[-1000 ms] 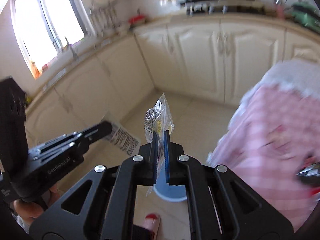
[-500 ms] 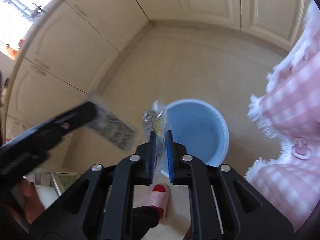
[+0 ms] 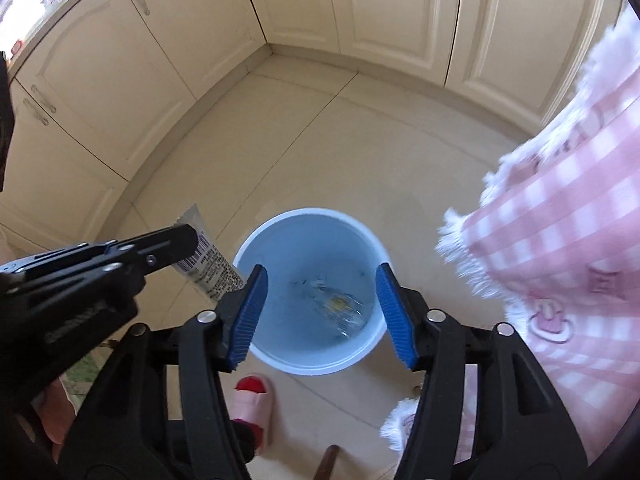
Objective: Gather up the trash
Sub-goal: 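Open both tools to drop the items into the blue bucket, then move both tools back to the trash on the table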
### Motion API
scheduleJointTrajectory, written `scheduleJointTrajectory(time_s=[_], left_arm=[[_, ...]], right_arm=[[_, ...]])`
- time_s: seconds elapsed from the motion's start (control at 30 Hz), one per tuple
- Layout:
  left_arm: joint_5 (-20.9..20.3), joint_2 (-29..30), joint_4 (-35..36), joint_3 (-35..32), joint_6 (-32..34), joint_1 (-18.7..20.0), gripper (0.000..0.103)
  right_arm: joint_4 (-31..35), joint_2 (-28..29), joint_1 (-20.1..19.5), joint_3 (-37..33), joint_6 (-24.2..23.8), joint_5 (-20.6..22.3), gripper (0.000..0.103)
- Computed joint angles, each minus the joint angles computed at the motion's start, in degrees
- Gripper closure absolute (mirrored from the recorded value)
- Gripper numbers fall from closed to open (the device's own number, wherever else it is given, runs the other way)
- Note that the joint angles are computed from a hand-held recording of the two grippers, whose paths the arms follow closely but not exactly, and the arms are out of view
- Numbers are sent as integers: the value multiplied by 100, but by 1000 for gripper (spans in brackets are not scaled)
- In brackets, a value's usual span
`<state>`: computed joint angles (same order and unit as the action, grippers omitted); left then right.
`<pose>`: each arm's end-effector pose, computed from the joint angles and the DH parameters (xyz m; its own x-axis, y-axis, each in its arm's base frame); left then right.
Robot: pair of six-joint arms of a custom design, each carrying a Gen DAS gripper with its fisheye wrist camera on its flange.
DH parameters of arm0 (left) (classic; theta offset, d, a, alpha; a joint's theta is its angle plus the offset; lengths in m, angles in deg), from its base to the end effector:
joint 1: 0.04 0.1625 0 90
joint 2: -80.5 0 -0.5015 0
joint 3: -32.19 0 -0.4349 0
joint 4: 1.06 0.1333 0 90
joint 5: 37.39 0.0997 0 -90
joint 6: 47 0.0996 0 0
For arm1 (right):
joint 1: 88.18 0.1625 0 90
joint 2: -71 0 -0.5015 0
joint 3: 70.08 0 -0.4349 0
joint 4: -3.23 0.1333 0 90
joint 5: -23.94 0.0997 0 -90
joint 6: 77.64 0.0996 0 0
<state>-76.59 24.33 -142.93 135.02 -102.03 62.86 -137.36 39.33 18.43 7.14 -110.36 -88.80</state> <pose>-0.1236 -0.7036 0.2092 -0.7126 -0.5974 -0.3679 -0.2273 0.6927 -0.6845 0.3306 -0.7767 0.0326 -0.5978 -0.7104 0.3714 -0.7225 0.6782 0.1342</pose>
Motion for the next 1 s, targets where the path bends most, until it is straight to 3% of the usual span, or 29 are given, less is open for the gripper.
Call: scheduleJointTrajectory(time_s=[0.1,0.17,0.2,0.23,0.47,0.87,1.0], left_arm=[[74,-13,-37,1,26,-60,97],[222,-48,58,7,-129,-141,80],[291,-69,65,24,-198,-173,63],[379,-102,22,67,-256,-230,58],[744,-388,558,200,-777,-667,57],[1910,-1035,3959,93,-3533,-2172,52],[2259,-977,4579,-134,-3888,-2651,45]], right_arm=[[-42,-127,21,97,56,34,43],[1,-229,28,139,120,74,42],[-28,-278,41,167,122,70,42],[-5,-287,54,139,144,86,42],[-102,-674,191,382,174,236,39],[-644,-1960,464,1243,-117,900,38],[-977,-2537,482,1509,-345,1146,37]])
